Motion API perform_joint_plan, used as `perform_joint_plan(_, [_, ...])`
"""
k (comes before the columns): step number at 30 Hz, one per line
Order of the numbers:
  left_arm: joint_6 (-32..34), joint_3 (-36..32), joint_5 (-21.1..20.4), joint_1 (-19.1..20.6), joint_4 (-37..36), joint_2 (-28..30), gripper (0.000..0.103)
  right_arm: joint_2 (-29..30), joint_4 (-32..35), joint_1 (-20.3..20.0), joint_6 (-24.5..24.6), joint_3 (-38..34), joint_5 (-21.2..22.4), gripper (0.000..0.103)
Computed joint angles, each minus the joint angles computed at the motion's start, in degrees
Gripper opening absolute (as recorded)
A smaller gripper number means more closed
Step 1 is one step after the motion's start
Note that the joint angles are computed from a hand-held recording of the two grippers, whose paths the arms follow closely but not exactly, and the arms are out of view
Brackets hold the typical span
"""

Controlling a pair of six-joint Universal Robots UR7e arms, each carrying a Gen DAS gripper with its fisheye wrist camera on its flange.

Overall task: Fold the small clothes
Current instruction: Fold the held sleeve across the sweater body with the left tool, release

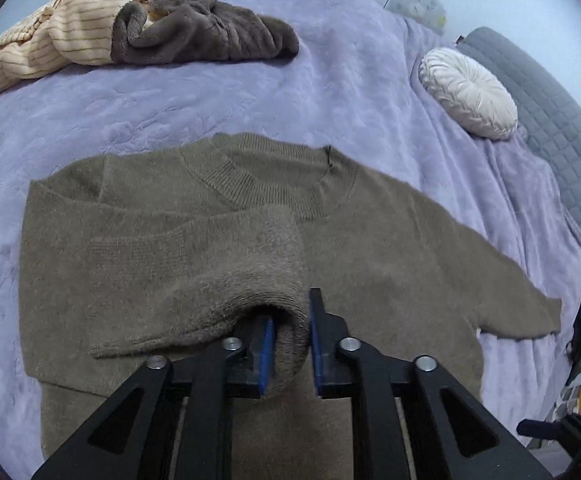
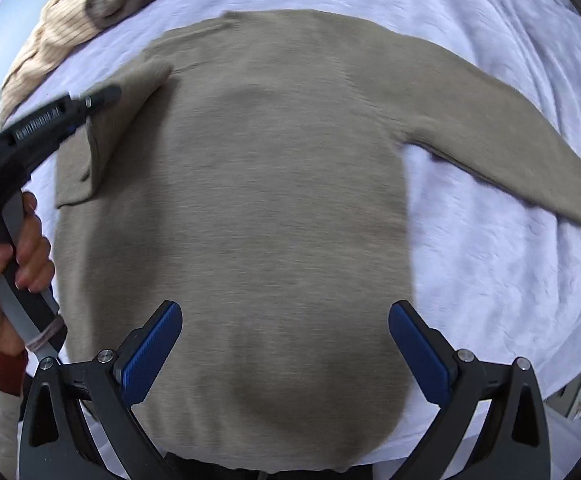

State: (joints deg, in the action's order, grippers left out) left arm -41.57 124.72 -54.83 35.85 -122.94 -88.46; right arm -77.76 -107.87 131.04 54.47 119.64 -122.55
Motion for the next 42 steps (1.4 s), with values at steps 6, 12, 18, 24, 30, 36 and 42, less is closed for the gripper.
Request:
perform_joint_plan(6, [-4.64,0.65,7.07,-4.7,15.39,-10.47,0.067,-0.37,-0.08,-1.13,-0.26,0.53,-2.03,0.103])
perform_joint_plan(12, [-7.3,-3.71,11.42,5.93,24.29,-16.64,0.067,12.67,-10.87,1.94,-21.56,-5.61,-11.07,0.103])
perform_joint_plan(18, [3.68,-5.88,4.3,19.34,12.16,-12.42,0.067,32.57,-34.96,3.96,-57.1,-11.58,-25.74,0.1])
perform_joint_plan(24, [9.35,-5.91,2.43,22.3,6.38,-8.81,0.067,32.78,-39.84,-1.4,-53.05,-13.53,-21.75,0.019])
perform_joint_plan(30, [11.48,-5.92,3.85,22.13,3.59,-6.07,0.067,16.26,-55.91,-13.7,-29.15,1.19,-3.11,0.063])
perform_joint_plan(36, [12.38,-6.42,1.66,21.63,1.6,-5.17,0.01,11.62,-60.2,-17.78,-26.16,6.65,1.75,0.071])
perform_joint_plan(42, [15.12,-6.71,2.83,22.48,0.33,-7.94,0.01,11.15,-68.24,-19.2,-23.86,6.9,8.39,0.012])
